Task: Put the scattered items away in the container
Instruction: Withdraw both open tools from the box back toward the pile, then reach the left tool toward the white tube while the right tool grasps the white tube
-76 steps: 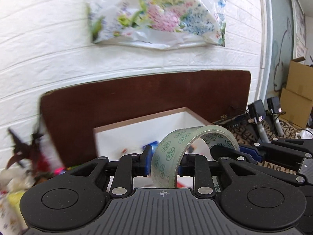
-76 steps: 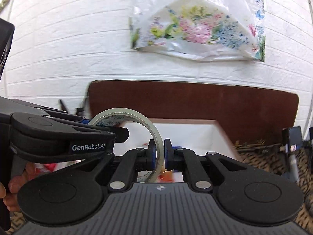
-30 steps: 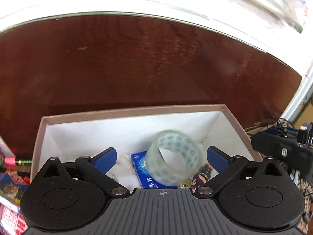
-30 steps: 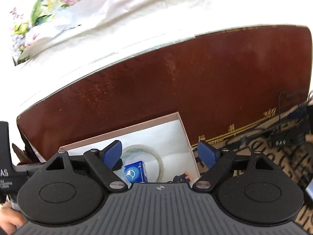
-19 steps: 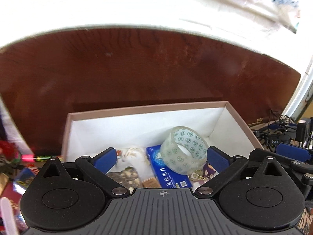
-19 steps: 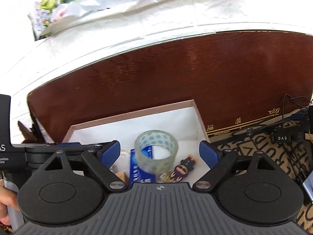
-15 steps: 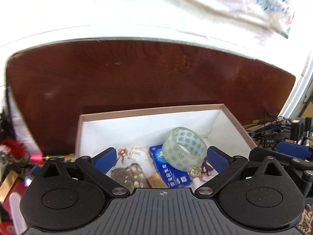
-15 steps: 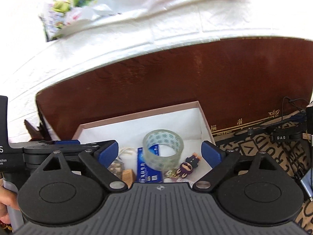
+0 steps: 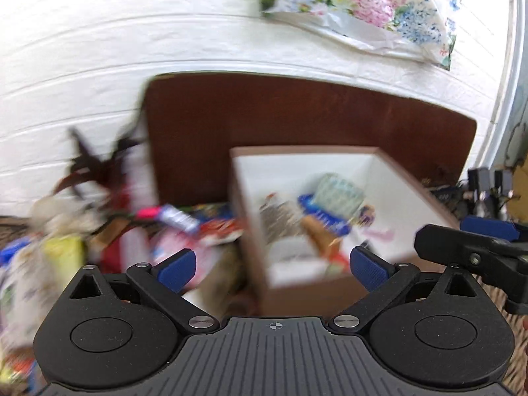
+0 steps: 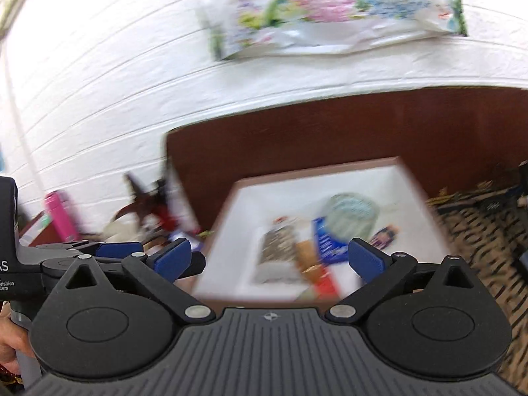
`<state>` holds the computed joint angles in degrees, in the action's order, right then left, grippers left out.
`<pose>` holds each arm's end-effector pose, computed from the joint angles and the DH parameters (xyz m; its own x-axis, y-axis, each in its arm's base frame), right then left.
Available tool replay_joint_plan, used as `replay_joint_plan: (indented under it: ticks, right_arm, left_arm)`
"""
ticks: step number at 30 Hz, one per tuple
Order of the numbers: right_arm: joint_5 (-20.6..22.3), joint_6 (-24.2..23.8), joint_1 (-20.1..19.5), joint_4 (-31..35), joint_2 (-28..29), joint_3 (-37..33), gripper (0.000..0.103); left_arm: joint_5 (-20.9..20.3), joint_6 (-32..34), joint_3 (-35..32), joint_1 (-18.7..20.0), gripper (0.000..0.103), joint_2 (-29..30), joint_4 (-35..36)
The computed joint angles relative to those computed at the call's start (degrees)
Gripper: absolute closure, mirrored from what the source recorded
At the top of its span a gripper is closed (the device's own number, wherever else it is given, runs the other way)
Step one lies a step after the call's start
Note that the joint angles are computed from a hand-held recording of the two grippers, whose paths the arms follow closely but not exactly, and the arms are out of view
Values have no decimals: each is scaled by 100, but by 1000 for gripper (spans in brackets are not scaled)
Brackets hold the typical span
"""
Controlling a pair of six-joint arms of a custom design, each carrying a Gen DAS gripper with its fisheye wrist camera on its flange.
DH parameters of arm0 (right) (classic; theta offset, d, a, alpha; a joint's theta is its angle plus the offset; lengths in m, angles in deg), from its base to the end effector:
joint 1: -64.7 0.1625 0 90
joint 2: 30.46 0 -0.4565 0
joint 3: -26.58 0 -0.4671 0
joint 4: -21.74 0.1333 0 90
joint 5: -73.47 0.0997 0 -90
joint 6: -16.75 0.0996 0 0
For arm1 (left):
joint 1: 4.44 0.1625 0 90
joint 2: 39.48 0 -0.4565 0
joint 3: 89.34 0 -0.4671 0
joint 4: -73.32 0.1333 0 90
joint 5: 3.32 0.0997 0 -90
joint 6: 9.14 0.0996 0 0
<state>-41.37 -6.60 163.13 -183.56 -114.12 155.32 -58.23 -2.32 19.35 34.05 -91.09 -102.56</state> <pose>0.1636 -0.4802 0.3487 -0.8577 0.1042 0.5035 -0.4243 0.4096 -0.8076 -0.4011 -0.5624 0.1048 -0.6394 0.5295 -0.5574 0.7673 0.4859 -0.4185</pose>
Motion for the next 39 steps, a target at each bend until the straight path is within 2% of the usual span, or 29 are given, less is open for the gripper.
replay_joint_plan:
  ticks: [2, 4, 8, 10, 13, 17, 24, 28, 31, 33, 36, 39]
  right_arm:
    - [-102, -7, 177, -322, 222, 183, 2]
    - [-129, 55, 301, -612, 454, 371, 1]
    - [212, 353, 341, -1123, 912, 753, 1]
    - [187, 501, 372, -1461, 1237, 865, 1]
    - [-62, 458, 450, -1916, 1736, 908, 1]
    - [-436, 203, 545, -2140, 2183, 841, 1]
    - [-570, 54, 566, -2102, 2406, 648, 1]
    - [-676, -112, 518, -2163, 2563, 487, 3]
    - [-694, -169, 412, -2187, 2648, 367, 7]
    - [-701, -125, 315, -2123, 2655, 312, 10]
    - [-792, -116, 182, -2049, 2651, 258, 20]
    - [-630, -63, 25, -1934, 2559, 301, 31]
  left_arm:
    - [314, 128, 566, -54, 0, -287, -480]
    - [357, 201, 1069, -9, 0, -581, -784]
    - [396, -300, 1900, 129, 0, -1175, -620]
    - [465, -577, 2221, 201, 0, -1366, -606]
    - [596, -784, 2525, 337, 0, -1547, -606]
    - [829, -813, 2527, 523, 0, -1599, -562]
    - [877, -755, 2311, 706, 0, -1524, -860]
    - [694, -644, 2153, 771, 0, -1432, -852]
    - [543, -526, 1973, 824, 9, -1281, -674]
    - [366, -491, 1846, 877, 10, -1184, -538]
    - [71, -375, 1705, 917, 12, -1032, -507]
    - [87, -162, 1558, 910, 15, -771, -651]
